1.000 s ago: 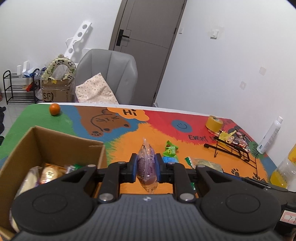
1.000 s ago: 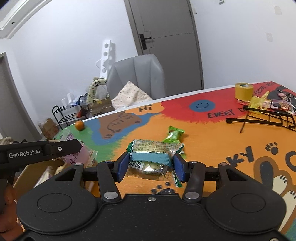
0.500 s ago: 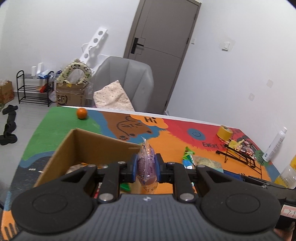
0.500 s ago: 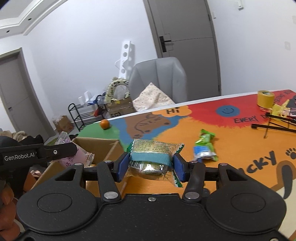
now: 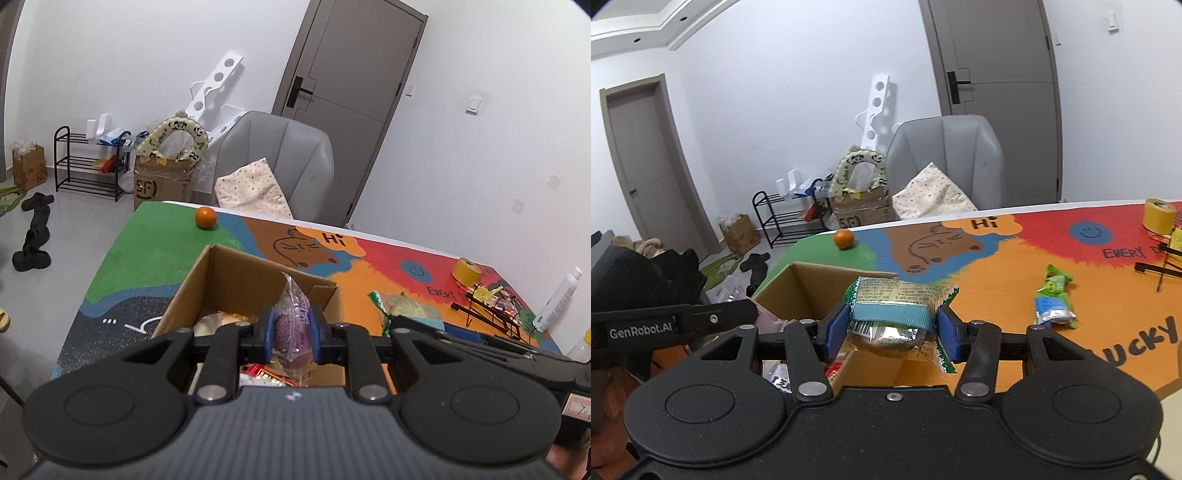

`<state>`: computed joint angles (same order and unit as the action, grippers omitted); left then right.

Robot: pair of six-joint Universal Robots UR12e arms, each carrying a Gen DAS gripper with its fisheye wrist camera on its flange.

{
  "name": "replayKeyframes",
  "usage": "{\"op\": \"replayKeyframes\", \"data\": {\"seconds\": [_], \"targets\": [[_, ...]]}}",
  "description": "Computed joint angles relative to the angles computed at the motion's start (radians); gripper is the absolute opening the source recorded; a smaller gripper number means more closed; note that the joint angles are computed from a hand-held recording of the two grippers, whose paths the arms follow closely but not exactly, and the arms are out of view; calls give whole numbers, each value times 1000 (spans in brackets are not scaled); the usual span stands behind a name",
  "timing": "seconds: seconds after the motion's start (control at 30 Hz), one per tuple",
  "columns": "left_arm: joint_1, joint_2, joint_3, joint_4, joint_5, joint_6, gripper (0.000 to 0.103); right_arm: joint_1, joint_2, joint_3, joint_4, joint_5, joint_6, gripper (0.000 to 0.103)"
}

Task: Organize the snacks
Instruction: 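Carry both snacks over the cardboard box and open both tools to drop them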

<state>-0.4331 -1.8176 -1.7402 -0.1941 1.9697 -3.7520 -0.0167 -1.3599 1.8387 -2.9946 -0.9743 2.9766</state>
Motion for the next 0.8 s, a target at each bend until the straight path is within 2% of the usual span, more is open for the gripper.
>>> {"op": "replayKeyframes", "data": {"seconds": [0.13,0.33,0.67,0.73,0.8], "targets": [[15,13,-23,29,-51,-9,24,14,-2,-1,3,-13,-13,50],[30,27,-43,17,-38,-37,34,31,0,-8,3,-31,-22,50],[46,44,-65,-5,-19,-45,63,58,14,-31,18,-12,-26,50],[48,46,-69,-4,-11,-49,69,55,16,-35,34,19,-22,61],[49,47,-70,-7,1,-51,75,56,14,-32,25,6,-17,67]]}}
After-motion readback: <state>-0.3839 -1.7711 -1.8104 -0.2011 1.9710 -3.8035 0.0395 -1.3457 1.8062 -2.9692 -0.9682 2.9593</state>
